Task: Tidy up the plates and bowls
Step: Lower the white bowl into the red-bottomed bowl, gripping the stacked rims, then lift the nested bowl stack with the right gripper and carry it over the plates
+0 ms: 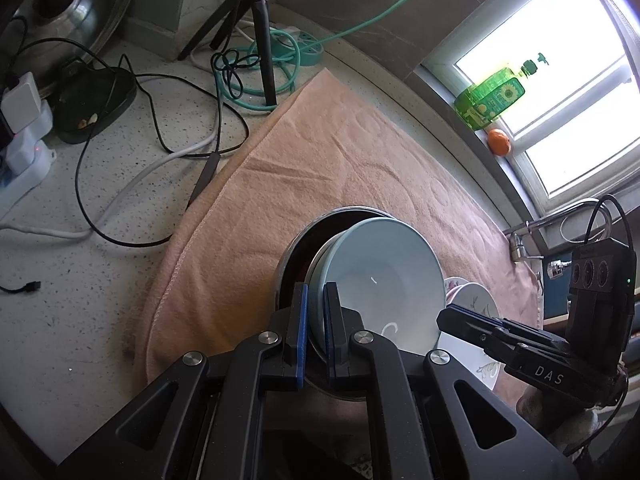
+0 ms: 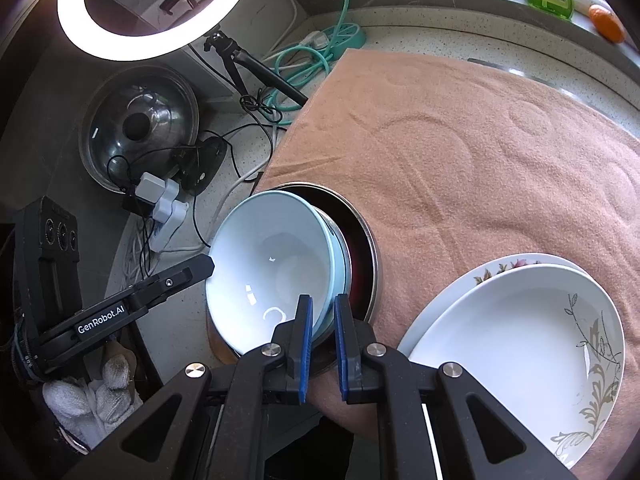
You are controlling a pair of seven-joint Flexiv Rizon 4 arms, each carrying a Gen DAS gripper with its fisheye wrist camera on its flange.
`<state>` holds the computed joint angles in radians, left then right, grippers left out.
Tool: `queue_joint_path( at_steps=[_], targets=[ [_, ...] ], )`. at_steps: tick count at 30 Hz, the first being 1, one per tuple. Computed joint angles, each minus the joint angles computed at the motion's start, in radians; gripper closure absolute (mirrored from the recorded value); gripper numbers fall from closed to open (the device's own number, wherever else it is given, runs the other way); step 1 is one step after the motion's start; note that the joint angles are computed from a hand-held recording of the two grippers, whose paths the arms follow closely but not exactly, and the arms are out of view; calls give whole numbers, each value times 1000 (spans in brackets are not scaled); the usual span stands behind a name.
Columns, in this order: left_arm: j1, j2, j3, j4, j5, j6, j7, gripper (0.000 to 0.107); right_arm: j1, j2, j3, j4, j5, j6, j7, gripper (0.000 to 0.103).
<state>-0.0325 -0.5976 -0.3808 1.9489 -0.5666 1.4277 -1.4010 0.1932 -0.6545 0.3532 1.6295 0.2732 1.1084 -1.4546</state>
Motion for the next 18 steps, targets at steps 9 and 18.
queue_joint_path(
  at_steps=[9, 18],
  targets=[
    [72, 31, -79, 67, -9, 99, 14, 101, 19, 41, -24, 86, -36, 127, 23, 92],
    [128, 25, -117, 109, 55, 142, -50, 101, 79, 68, -107, 196, -161, 293, 137, 92]
  ],
)
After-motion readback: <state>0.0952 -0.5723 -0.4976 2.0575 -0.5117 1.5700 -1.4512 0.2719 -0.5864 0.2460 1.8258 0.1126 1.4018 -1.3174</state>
